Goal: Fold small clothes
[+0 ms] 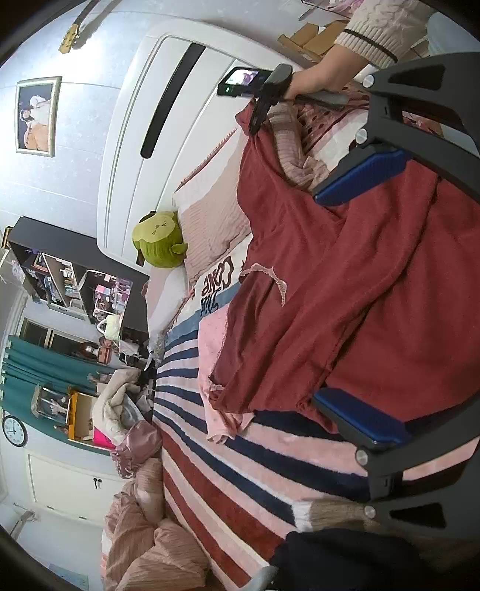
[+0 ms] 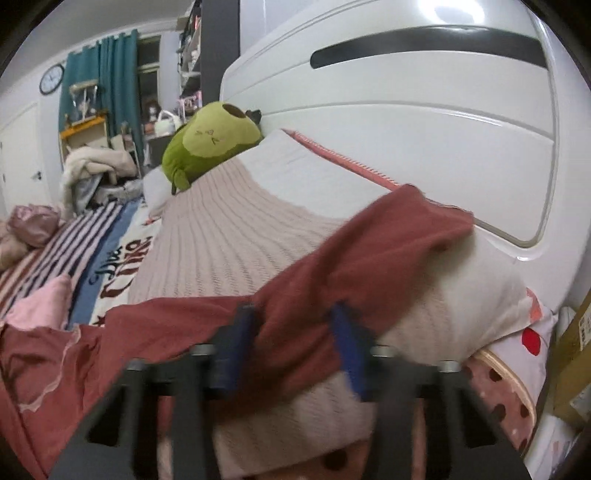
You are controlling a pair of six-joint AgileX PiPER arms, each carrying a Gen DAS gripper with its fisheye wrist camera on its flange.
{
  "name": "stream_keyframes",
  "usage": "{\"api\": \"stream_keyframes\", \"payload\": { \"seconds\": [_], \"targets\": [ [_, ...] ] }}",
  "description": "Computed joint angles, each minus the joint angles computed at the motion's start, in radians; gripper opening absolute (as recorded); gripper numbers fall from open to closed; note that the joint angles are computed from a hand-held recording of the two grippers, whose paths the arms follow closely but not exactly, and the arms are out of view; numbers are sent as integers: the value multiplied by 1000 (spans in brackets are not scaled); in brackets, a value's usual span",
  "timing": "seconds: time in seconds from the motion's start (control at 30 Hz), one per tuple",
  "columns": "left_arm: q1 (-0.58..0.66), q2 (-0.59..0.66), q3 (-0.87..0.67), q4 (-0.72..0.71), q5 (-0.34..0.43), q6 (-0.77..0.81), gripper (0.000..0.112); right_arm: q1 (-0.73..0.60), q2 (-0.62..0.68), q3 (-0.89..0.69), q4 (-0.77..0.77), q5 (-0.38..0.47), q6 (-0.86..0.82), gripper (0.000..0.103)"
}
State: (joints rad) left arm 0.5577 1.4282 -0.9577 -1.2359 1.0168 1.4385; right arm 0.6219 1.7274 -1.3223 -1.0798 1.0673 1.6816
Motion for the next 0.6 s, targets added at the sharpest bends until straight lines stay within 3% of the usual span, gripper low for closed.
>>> {"api": "stream_keyframes", "payload": {
  "seconds": [0.03,0.07,0.13,0.4,0.47,0.5,0.57,0.6],
  "targets": [
    [5,4,-3,1,8,-1,97,-5,-42,48,-6,-31,16,7],
    [9,4,-1,-1,13,0,97,-15,-83,95,-7,-72,31,5],
    [12,3,6,-6,22,5,97,-19,-154,171,-14,-136,56,4],
    [9,-14,34,-17,33,27,97,-39,-324,344,82,-134,78,2],
    [3,-12,30,-14,26,23,97,-33,-381,395,21,-159,133,5],
    [-4,-9,25,-14,20,17,97,-30,-398,400,-6,-164,137,9],
    [-15,-7,19,-16,12,8,97,-42,-397,353,-23,-162,77,52],
    [-23,-9,18,-18,5,3,97,-56,-388,321,-20,-169,45,54]
  ]
}}
